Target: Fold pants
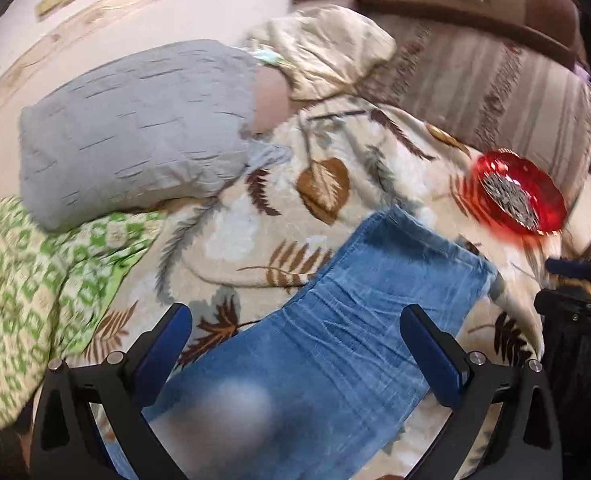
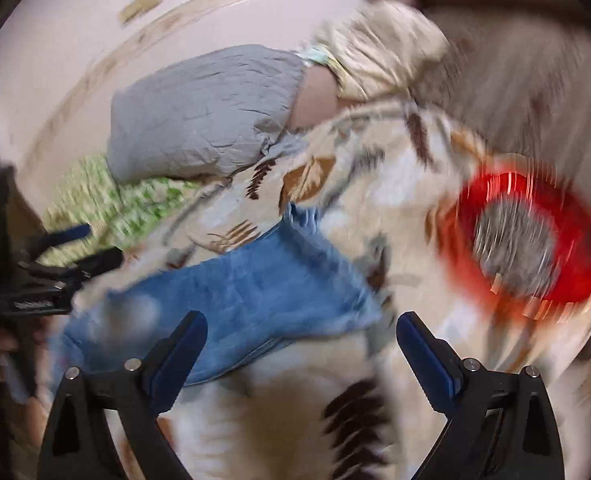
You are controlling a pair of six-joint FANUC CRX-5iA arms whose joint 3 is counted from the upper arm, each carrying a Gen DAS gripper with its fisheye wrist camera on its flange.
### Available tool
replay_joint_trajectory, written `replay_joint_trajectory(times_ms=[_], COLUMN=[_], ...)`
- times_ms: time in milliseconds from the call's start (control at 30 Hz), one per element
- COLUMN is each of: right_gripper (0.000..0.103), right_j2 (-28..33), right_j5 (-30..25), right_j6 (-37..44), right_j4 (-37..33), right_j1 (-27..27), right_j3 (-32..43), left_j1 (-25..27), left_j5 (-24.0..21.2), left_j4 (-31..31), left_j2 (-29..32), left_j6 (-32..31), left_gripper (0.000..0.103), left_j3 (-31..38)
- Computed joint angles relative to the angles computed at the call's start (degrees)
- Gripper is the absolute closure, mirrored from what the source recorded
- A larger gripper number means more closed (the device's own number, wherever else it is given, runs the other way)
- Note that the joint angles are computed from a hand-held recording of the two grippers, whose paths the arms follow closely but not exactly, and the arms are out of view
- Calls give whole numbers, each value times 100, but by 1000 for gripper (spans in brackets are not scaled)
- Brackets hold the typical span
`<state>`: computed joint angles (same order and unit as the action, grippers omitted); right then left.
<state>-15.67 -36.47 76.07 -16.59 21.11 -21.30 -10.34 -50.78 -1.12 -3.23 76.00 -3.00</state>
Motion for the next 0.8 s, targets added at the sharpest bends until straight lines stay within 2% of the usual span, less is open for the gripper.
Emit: replay_joint_trajectory(times_ms=[100, 200, 267, 300, 400, 467, 567, 700, 767, 800], right_gripper=[6, 6, 6, 6, 6, 5, 5, 5, 10, 20], right_j2=[276, 589, 775, 923, 1316, 1523, 1598, 1765, 1800, 1816], right_j5=[-455, -705, -735, -856, -1067, -1140, -754, -265, -38, 129], right_j6=[691, 1219, 1498, 1858, 2235, 2228, 2270, 2053, 1968, 1895], right_j4=[-1436, -2336, -2801, -3250, -3871, -4042, -4128, -3849, -3581, -3392], right_j1=[-686, -1122, -1324, -1515, -1725, -1751, -1663, -1423, -1264, -1157], right_j3=[195, 323, 387, 472, 697, 820, 844, 978, 1009, 999], left_j1=[35, -36, -125, -172, -249, -250, -248, -273, -286, -291], left_j5=[-37, -203, -328, -379, -377, -323, -294, -350, -422, -500], left_j4=[249, 358, 308, 264, 357, 500, 635, 579, 507, 478], left_j2=[272, 646, 892, 1004, 1208, 1246, 1287, 1391, 1503, 1600], left_j6=[-506, -842, -904, -897, -983, -1074, -1165, -1257, -1302, -1317], left_gripper=[0, 0, 0, 0, 0, 0, 0, 0, 0, 0], left_j3=[191, 525, 776, 897, 1068, 1063, 1055, 1165, 1302, 1417])
